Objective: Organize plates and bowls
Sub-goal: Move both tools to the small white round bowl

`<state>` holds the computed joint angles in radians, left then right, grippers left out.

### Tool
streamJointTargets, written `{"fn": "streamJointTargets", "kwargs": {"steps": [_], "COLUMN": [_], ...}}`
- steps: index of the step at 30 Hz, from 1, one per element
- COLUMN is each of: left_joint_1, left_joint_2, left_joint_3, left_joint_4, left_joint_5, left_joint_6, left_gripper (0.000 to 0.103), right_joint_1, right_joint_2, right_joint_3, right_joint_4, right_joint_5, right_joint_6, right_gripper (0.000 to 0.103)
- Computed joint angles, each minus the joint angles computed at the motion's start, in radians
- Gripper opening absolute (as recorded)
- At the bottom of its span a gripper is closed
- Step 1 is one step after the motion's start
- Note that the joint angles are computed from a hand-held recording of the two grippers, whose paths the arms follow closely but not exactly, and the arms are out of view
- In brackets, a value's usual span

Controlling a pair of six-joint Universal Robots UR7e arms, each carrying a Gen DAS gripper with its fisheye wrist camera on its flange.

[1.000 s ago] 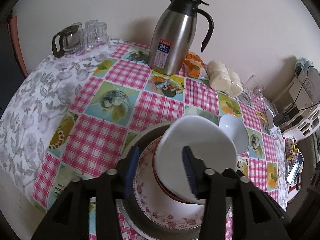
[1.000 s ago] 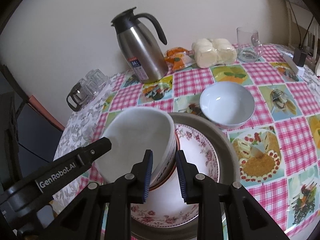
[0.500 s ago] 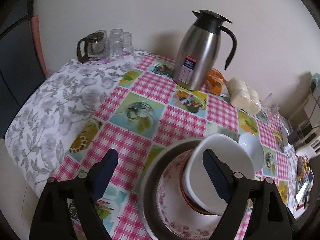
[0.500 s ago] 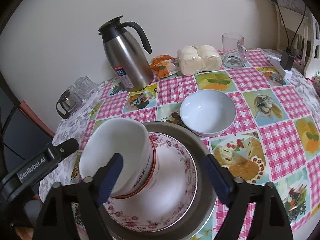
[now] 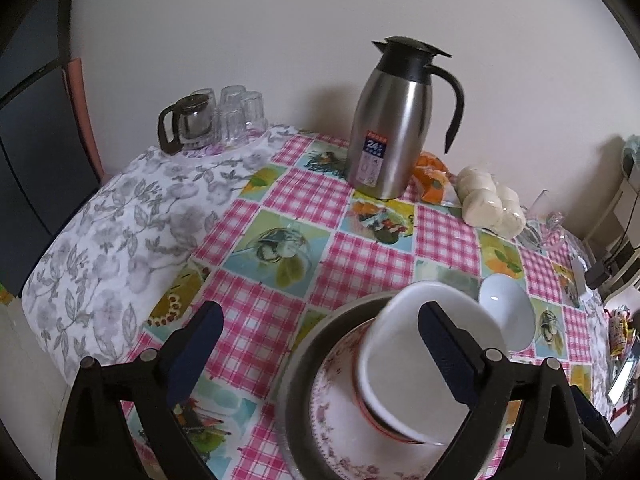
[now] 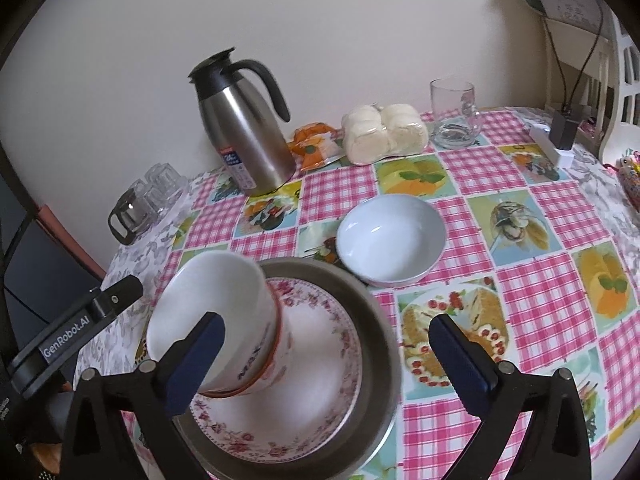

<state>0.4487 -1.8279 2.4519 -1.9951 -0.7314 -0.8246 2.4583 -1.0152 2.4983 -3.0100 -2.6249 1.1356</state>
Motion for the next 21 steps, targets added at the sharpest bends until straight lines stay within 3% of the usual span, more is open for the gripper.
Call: {"fn": "streamJointTargets", "kwargs": {"steps": [7,14,21], "left_joint_1": [-0.070,-0.145,-0.153], "left_joint_2": [0.029,0.093,0.184], "left_joint_3": [0.031,0.052,0.055], "left_joint_4": [-0.125,-0.245,-0.436], "left_joint_5": [0.000,-0.032,-0.111], "left_joint_6": [0.072,0.116,0.197], "left_gripper": [0.098,0.098,0.098], "right_joint_1": [0.010,-0.010,-0.059], "right_joint_2": [-0.095,-0.215,-0.336], "right_joint_3": [0.072,0.135,0.186], "right_joint_4": [0.019,0.112,0.212], "right_joint_5": [-0.047,-0.064,-0.069], "right_joint_6": [0.052,0.113,0.178], "right_gripper": [0.103,0.103,0.103]}}
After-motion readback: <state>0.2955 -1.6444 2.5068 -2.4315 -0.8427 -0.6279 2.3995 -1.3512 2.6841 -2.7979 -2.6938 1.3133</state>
